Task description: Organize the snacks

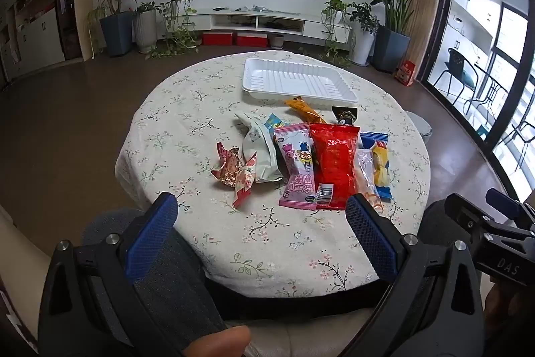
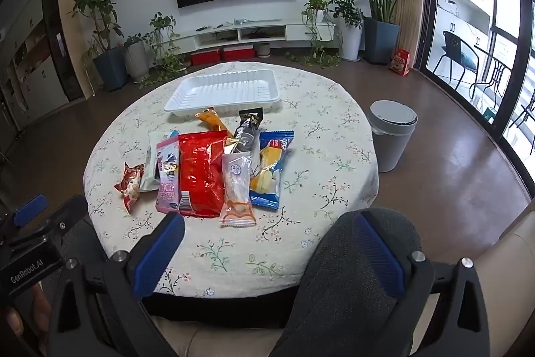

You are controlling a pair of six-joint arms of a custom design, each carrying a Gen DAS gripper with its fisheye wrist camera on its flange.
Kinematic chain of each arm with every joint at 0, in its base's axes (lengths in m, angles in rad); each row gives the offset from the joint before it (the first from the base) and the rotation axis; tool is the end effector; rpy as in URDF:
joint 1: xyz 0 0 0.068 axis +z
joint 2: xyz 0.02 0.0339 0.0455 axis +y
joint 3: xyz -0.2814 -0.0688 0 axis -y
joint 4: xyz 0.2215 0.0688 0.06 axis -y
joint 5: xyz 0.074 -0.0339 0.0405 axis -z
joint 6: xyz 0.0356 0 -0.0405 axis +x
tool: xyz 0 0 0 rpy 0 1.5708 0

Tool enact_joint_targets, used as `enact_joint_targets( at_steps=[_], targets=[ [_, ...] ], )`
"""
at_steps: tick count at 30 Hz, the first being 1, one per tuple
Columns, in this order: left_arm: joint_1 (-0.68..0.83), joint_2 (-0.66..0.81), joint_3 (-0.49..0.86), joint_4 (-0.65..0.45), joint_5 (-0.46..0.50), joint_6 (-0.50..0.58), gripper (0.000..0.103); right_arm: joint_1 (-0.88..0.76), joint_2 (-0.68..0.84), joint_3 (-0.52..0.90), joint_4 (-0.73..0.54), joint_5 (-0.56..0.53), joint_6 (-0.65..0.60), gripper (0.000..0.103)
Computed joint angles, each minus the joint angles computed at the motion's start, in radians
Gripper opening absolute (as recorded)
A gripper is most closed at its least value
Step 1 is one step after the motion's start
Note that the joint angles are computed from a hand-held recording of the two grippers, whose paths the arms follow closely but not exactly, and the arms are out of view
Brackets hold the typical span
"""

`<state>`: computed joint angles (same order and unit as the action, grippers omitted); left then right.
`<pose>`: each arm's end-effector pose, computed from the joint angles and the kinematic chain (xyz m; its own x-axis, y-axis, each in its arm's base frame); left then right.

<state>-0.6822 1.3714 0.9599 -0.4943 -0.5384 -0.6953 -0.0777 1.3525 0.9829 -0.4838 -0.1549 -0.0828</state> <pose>0.2101 -0.1471 0.2734 -0.6585 -0.1737 -0.7323 -0.1642 0.9827 -0.0855 0.2587 -0.0146 0.2819 -0.7467 -0.0238 -0.6648 -0.0865 0.9944 0.0615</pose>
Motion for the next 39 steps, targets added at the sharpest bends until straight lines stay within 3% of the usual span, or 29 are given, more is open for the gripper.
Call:
enact_joint_targets(
  at_steps=[9, 15, 39],
  targets=[
    [0.035, -0.01, -0.012, 0.016, 0.006, 0.05, 0.102, 0.004, 0.012, 0.003, 0.014, 0.004, 0.001, 0.103],
    [0.026, 0.01, -0.021, 0.032, -0.028, 0.017, 0.102, 0.014, 0.017, 0.006, 0.013, 0.012, 0.008, 0.103],
    [0.044, 0.003, -0.037, 0.054, -0.015, 0.029, 0.102, 0.034, 0.021, -0.007, 0.024, 0.023, 0.013, 0.103]
  ],
)
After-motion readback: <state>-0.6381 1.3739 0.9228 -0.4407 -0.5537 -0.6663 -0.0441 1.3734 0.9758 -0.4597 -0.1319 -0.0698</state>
